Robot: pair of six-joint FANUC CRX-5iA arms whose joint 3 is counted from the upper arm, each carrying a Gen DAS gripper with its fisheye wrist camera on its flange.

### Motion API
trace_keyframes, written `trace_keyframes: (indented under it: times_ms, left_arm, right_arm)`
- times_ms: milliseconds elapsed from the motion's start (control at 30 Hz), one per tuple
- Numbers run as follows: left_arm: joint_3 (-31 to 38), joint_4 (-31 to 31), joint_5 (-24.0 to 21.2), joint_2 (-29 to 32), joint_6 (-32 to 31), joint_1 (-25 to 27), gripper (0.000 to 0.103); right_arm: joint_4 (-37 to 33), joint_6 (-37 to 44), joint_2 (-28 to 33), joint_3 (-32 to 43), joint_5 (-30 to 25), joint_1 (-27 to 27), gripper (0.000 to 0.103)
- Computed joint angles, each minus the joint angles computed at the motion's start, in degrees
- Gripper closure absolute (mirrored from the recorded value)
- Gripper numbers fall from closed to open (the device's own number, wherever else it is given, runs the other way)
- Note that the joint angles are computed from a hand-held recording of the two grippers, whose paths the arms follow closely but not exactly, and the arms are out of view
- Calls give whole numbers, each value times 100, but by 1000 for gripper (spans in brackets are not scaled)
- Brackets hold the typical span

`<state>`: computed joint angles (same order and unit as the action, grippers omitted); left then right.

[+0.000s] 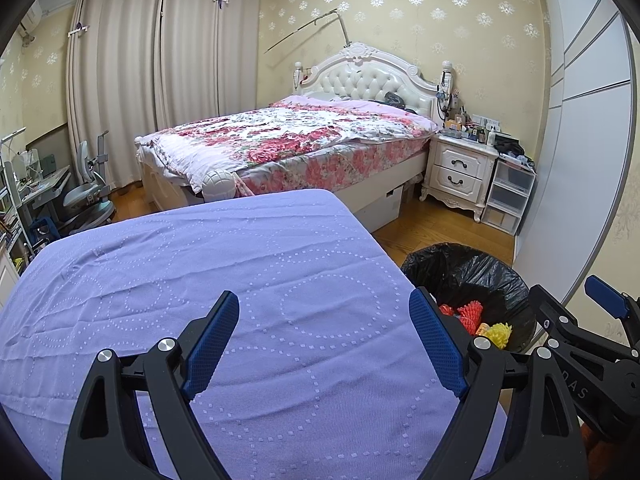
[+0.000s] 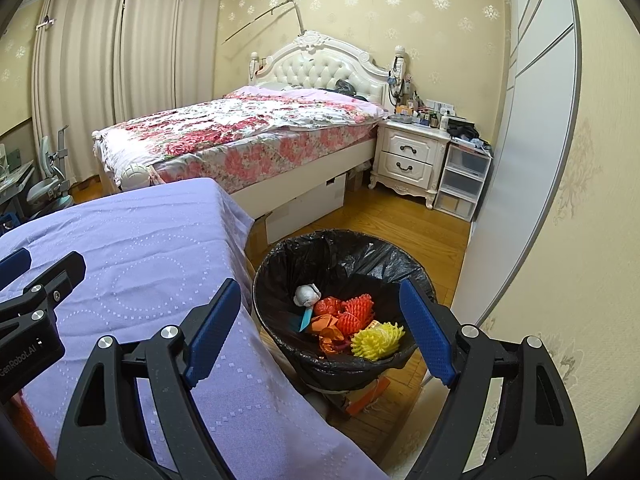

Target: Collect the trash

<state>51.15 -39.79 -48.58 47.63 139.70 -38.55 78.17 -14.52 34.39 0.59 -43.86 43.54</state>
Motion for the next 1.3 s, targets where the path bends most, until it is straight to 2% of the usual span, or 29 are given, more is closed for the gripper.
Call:
trace_keyframes:
  times_ms: [1300]
  left_arm:
    - [69,-27,-47,26,-1,-26,19]
  right_arm:
    - [3,0,-11,-13,10,-7,23]
